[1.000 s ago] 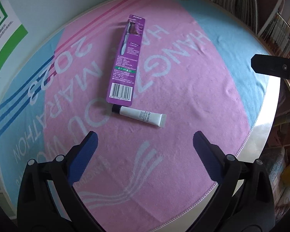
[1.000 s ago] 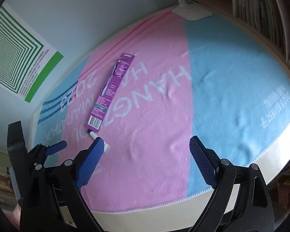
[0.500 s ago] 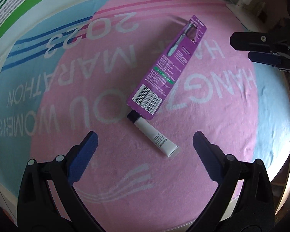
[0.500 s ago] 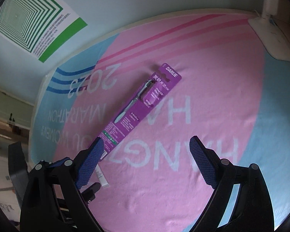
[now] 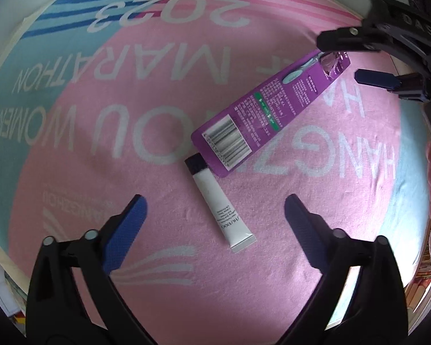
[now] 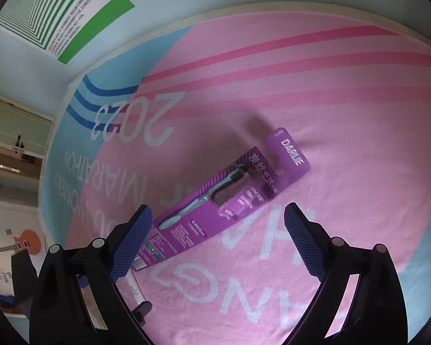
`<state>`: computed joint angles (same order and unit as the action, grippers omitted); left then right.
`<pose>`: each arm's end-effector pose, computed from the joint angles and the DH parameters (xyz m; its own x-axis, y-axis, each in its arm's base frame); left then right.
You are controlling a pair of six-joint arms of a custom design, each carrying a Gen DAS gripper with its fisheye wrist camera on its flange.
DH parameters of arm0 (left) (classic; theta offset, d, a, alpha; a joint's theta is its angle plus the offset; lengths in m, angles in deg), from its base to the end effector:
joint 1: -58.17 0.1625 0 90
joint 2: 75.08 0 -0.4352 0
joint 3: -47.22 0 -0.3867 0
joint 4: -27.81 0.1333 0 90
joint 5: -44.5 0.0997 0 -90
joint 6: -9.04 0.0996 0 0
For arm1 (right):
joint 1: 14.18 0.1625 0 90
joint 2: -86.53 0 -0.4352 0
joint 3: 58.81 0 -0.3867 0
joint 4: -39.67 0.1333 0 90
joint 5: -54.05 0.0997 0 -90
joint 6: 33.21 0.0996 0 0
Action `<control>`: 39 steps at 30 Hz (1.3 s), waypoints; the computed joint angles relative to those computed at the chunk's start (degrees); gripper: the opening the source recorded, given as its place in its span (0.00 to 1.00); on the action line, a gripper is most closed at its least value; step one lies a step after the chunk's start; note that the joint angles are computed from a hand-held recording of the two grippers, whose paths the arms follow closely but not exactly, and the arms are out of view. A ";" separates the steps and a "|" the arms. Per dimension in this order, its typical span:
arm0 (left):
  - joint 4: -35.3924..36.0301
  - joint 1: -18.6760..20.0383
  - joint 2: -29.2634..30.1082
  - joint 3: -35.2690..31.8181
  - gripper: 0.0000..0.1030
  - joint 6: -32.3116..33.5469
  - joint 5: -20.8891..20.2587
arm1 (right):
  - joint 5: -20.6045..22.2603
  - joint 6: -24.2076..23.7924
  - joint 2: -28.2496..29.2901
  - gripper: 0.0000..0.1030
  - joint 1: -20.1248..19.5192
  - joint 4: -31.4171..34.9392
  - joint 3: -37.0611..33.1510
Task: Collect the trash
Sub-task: 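Grasp the white tube with the left tool while the right tool grasps the purple toothbrush package, then carry the white tube and toothbrush package over the wastebasket with both tools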
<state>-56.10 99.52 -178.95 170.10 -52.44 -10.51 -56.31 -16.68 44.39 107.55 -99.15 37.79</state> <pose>-0.1121 -0.3523 0.3429 -0.7685 -0.1553 -0.6207 0.0095 0.9672 -0.2537 0.4192 -0.4904 0.0371 -0.8961 -0.2597 0.3599 -0.2800 0.9600 -0.0043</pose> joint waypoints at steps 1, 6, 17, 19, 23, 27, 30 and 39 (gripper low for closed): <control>-0.33 0.26 0.37 0.21 0.74 0.48 -0.42 | -0.09 0.09 0.73 0.89 -0.04 0.69 -0.81; 1.68 -0.84 0.68 1.14 0.58 -1.01 0.68 | -1.94 -1.01 4.40 0.94 1.06 2.31 -4.29; 0.93 -0.63 -5.02 2.16 0.13 1.34 -1.81 | -5.73 -5.91 5.58 0.45 2.39 4.27 -6.33; 0.61 -0.01 -6.01 2.19 0.13 1.73 -2.13 | -4.76 -6.00 4.60 0.31 2.38 4.67 -5.91; 3.00 0.25 -7.59 1.22 0.13 2.47 -0.53 | -2.72 -4.18 2.22 0.18 2.13 3.94 -3.72; 5.44 -0.48 -9.26 1.17 0.13 2.44 0.06 | -0.38 -2.16 0.10 0.16 1.79 1.93 -1.11; 6.71 -1.47 -9.37 0.82 0.13 2.61 0.49 | 1.17 -0.99 -1.39 0.15 1.90 0.01 0.47; 7.58 -4.67 -7.76 -1.07 0.13 5.27 1.17 | 0.49 1.07 -3.86 0.11 4.19 -4.21 2.83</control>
<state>-48.52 94.85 -186.71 169.03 -47.17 -9.33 -55.82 -15.61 40.54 111.74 -103.36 40.62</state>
